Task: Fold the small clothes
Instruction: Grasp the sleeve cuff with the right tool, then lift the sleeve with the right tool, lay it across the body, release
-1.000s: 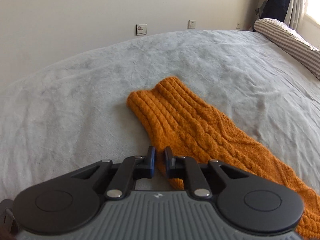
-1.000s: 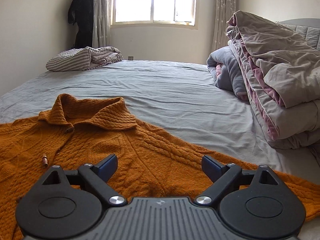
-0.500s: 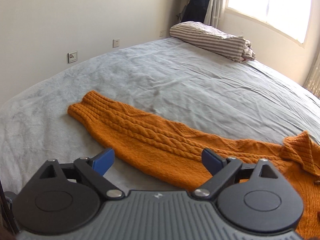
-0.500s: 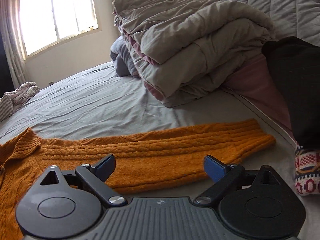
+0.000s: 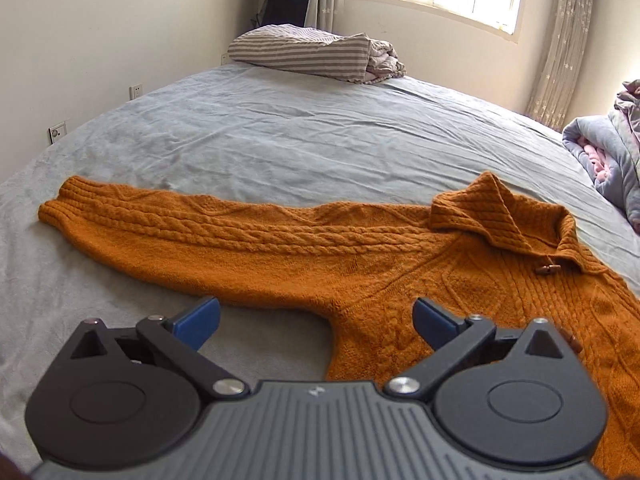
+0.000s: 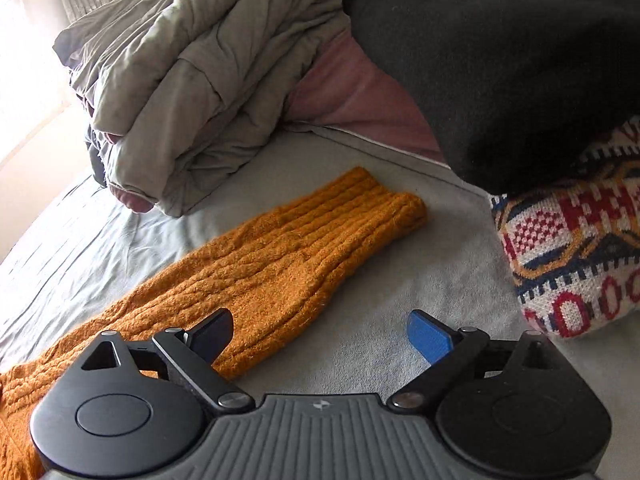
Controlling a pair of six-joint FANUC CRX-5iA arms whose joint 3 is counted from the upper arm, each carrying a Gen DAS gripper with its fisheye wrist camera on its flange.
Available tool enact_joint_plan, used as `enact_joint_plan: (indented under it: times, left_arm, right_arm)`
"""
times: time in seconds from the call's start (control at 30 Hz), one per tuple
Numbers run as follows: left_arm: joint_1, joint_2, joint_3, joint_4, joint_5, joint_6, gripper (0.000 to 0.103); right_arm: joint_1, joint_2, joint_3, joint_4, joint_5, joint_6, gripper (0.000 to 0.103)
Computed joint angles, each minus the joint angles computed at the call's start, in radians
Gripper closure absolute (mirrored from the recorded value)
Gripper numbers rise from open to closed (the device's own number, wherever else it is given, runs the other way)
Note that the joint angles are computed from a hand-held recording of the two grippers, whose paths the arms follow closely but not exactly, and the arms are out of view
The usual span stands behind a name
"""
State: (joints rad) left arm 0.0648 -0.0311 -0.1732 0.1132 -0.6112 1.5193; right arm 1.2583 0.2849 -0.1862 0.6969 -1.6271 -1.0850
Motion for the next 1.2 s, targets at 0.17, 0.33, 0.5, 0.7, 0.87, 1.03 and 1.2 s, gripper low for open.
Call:
enact_joint_plan:
  times: [0.17,0.33,0.5,0.7,0.87,1.03,1.2]
  left_arm:
    - [-0.066,0.021,0.044,-0.113,-0.025,0.082,0.001]
    - [-0.096,0.03,0.047,-0.116,-0.021,0.089,0.001]
    - [-0.117,0.043,0.054,-0.107,-0.021,0.069,0.001]
    - [-0.124,0.048,0.046,-0.071,-0.009,0.037,0.001]
    - [-0.123,0.045,0.037,-0.043,0.002,0.019,0.001]
    - [-0.116,0.04,0.018,0.0,0.02,-0.004,0.001]
    - [-0.109,0.03,-0.03,0.084,0.075,-0.051,0.001]
  right_arm:
    - [-0.034,0.05,0.034,0.006,-0.044,0.064,0.009]
    - [-0.056,0.068,0.038,0.034,-0.053,0.145,0.057]
    - [-0.064,0.067,0.057,0.09,-0.048,0.245,0.091]
    - [-0.06,0.085,0.134,0.185,-0.094,0.375,0.092]
    - [-0.063,0.122,0.223,0.305,-0.093,0.504,0.092]
    - [-0.068,0.193,0.355,0.419,-0.052,0.64,0.092]
    - [-0.076,0.293,0.531,0.498,0.036,0.803,0.092]
